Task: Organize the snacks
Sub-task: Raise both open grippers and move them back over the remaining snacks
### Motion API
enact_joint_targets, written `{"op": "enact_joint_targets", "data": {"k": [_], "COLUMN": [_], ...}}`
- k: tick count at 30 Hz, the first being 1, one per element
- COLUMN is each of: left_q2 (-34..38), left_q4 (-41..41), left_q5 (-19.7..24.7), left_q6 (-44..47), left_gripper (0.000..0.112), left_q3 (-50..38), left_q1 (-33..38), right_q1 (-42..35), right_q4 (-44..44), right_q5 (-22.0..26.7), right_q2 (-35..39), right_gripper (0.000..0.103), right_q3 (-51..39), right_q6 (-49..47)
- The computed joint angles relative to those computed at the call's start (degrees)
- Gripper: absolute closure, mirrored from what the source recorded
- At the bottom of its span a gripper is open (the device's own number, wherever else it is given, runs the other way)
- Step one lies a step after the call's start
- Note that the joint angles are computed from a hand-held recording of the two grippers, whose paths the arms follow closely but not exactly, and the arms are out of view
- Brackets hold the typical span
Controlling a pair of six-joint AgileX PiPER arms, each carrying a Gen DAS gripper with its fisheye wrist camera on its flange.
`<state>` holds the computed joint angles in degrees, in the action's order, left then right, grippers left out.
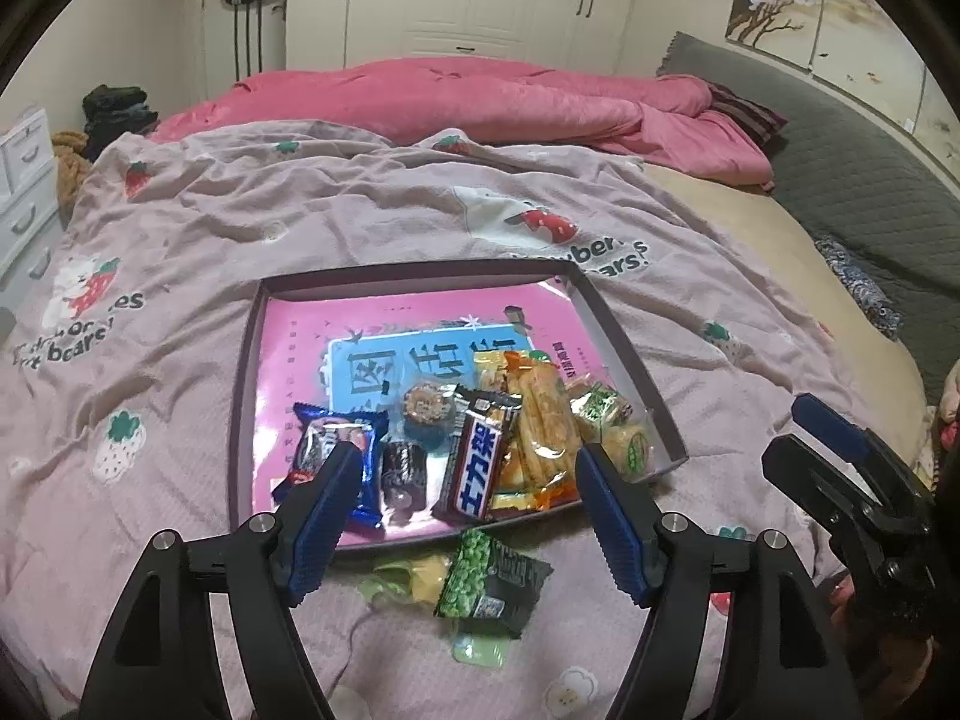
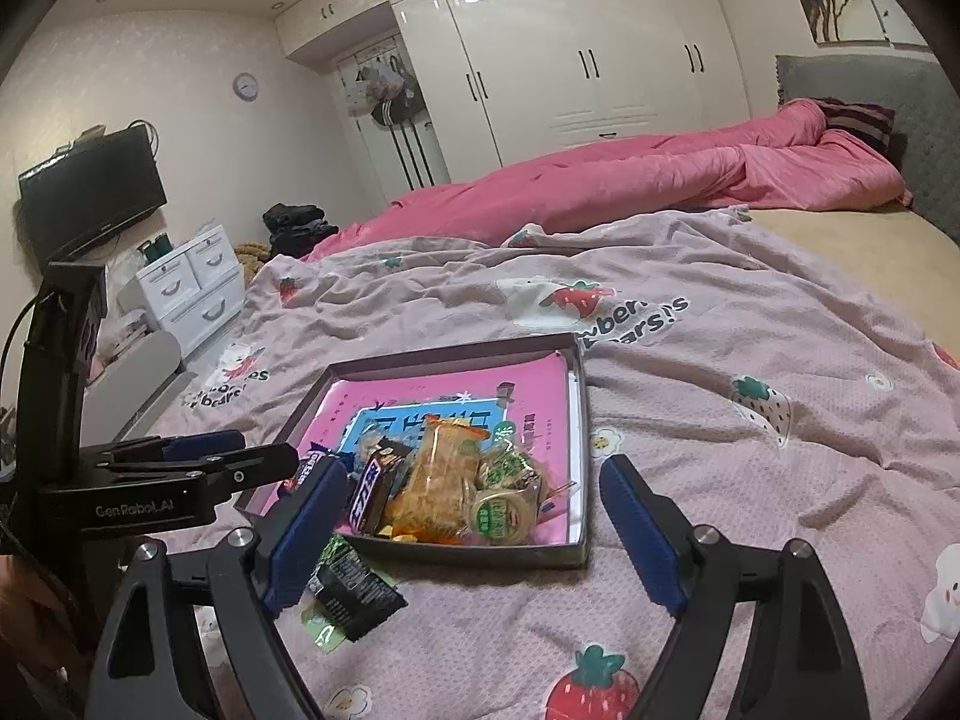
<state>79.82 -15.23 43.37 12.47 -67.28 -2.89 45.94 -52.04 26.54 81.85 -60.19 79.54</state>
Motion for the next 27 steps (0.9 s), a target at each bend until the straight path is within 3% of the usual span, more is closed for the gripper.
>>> {"op": "enact_joint_targets", "data": {"k": [19, 27], "left_q2": [-5.44, -6.44], "left_q4": [-0.92, -2.07], "left_q5": [3.16, 4.66], "left_q6": [5.29, 9.21], "left_gripper": [0.037, 0.037], "left_q3": [4.65, 7.27], "left_q1": [5.47, 8.83], "right_q1": [5.23, 6.55], "right_q4": [5.85, 12.54], "right_q5": [0.72, 1.28], "right_q2": [4.33, 8.57], "right_gripper": [0.016, 0.016], "right_q3": [-3.44, -6.38], "right_q6": [-8.74, -18.10]}}
